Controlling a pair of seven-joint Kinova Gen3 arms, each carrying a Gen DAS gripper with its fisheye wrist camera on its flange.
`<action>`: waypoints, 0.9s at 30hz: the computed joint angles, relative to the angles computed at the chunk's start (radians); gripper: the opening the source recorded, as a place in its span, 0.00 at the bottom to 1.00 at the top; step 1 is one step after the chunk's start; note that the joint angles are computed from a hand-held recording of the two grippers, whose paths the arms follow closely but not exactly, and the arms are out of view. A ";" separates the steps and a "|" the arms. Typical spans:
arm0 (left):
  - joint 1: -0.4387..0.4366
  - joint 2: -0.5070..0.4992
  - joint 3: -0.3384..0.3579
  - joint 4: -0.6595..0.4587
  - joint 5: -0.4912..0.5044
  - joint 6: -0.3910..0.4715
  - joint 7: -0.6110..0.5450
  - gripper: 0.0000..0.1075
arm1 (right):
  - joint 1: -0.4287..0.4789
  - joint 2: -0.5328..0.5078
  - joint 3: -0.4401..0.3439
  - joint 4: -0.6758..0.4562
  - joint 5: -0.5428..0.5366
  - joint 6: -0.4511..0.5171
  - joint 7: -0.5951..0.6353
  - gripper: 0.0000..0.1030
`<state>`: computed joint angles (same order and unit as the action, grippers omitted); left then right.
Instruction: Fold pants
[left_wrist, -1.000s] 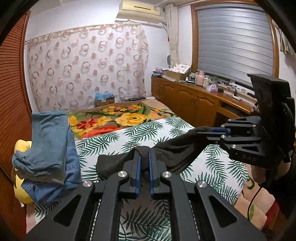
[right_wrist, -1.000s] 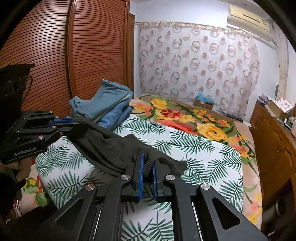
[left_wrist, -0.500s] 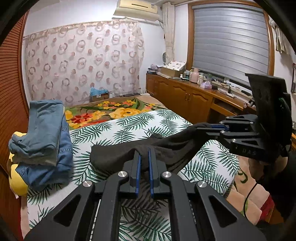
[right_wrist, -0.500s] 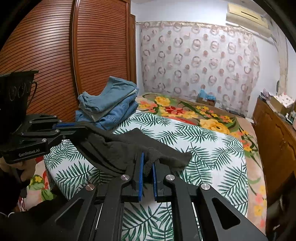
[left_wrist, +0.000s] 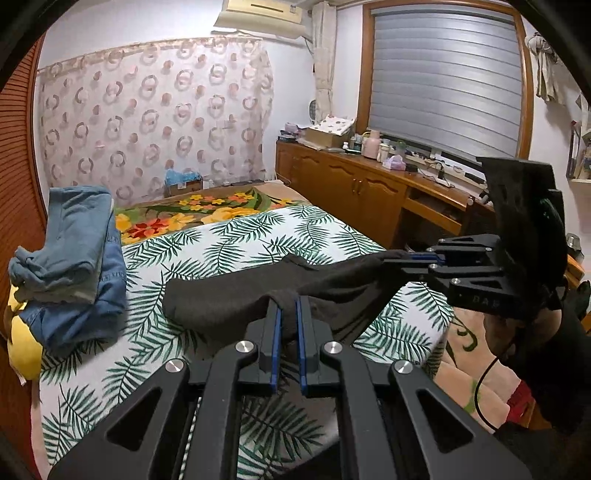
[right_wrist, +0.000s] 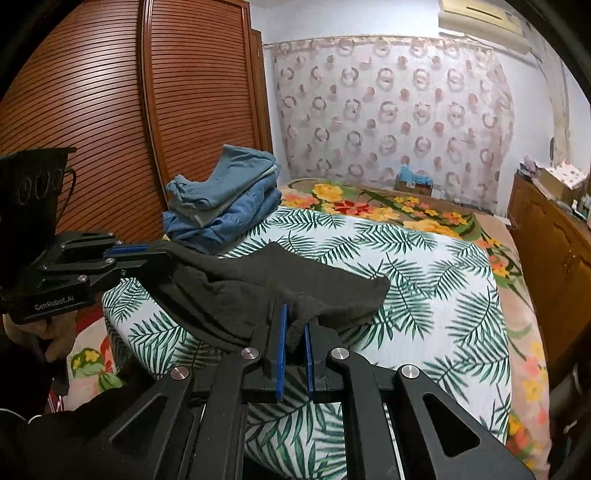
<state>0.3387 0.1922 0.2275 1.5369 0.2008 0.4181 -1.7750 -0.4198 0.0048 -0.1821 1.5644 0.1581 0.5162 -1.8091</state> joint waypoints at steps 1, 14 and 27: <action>-0.008 -0.007 0.005 0.009 0.012 -0.002 -0.009 0.08 | -0.002 -0.004 -0.002 0.002 0.005 0.003 -0.008 0.08; -0.027 -0.056 0.023 0.044 0.090 -0.036 -0.095 0.08 | 0.004 -0.068 -0.034 0.052 0.068 -0.020 -0.060 0.08; -0.011 -0.011 0.001 0.026 0.065 0.038 -0.055 0.08 | 0.010 -0.028 -0.016 0.038 -0.025 0.035 0.008 0.08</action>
